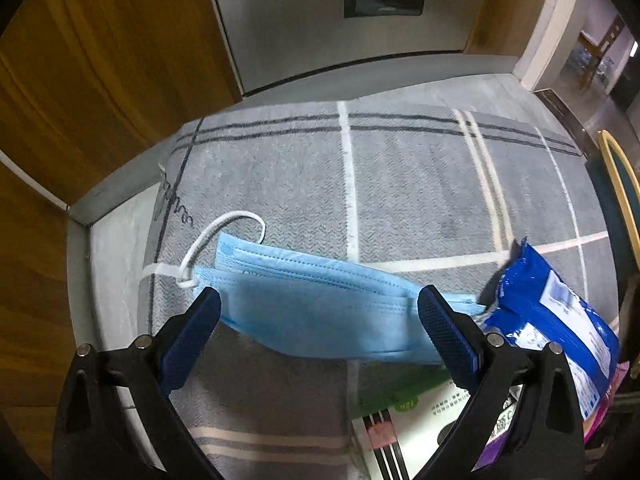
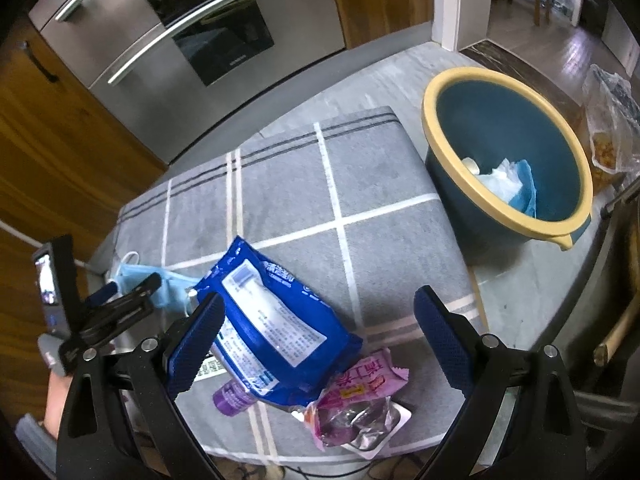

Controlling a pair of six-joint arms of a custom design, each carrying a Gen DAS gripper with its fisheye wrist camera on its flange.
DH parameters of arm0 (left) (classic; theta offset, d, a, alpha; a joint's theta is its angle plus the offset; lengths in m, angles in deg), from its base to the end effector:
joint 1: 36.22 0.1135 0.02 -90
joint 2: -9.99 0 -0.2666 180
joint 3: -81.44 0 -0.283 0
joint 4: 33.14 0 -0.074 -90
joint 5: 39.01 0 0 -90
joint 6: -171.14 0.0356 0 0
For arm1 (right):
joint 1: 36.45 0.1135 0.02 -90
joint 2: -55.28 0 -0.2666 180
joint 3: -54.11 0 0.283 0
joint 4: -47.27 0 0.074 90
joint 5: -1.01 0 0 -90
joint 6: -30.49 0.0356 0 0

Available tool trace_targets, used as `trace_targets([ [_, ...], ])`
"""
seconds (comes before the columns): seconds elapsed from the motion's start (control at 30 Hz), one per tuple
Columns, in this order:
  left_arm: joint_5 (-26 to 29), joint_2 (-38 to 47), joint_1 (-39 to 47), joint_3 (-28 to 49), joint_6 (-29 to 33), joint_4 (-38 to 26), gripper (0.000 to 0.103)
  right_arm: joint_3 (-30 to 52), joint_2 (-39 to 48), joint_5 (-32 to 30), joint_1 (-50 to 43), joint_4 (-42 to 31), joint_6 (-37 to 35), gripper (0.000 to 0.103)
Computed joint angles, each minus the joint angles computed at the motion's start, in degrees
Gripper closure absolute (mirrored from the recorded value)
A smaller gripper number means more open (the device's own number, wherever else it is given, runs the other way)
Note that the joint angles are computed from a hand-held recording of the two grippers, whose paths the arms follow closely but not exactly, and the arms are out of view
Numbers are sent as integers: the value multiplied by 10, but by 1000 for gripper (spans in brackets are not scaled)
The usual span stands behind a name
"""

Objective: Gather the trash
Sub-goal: 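Grasp the blue face mask with the left gripper while the right gripper grasps the blue snack bag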

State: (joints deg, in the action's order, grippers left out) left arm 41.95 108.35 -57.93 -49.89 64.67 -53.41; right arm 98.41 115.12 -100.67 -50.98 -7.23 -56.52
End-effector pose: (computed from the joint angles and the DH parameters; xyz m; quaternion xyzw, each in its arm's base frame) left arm 0.2615 -0.0981 0.0589 0.0312 0.9813 0.0166 0.1893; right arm 0.1914 -0.0422 0.1659 0.1318 0.9710 0.0824 0.1816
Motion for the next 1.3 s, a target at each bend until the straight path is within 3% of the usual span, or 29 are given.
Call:
trace_targets([
  [0.37, 33, 83, -3, 40, 0, 1, 12, 6, 3, -20, -2, -5, 0, 8],
  [0.57, 25, 90, -14, 40, 4, 7, 15, 8, 4, -21, 1, -6, 4, 8],
  [0.7, 29, 82, -24, 38, 22, 15, 35, 9, 7, -21, 3, -7, 4, 8],
  [0.83, 41, 77, -37, 38, 33, 22, 66, 9, 9, -21, 2, -6, 3, 8],
  [0.87, 46, 75, -38, 38, 35, 23, 80, 9, 9, -20, 1, -5, 2, 8],
  [0.9, 48, 75, -40, 38, 38, 22, 87, 8, 10, -18, 0, -4, 0, 8],
  [1.0, 41, 71, -53, 48, 39, 12, 98, 7, 17, -9, -1, 2, -7, 8],
  [1.3, 54, -52, -57, 13, 63, 2, 100, 11, 52, -21, -39, 11, -15, 8],
])
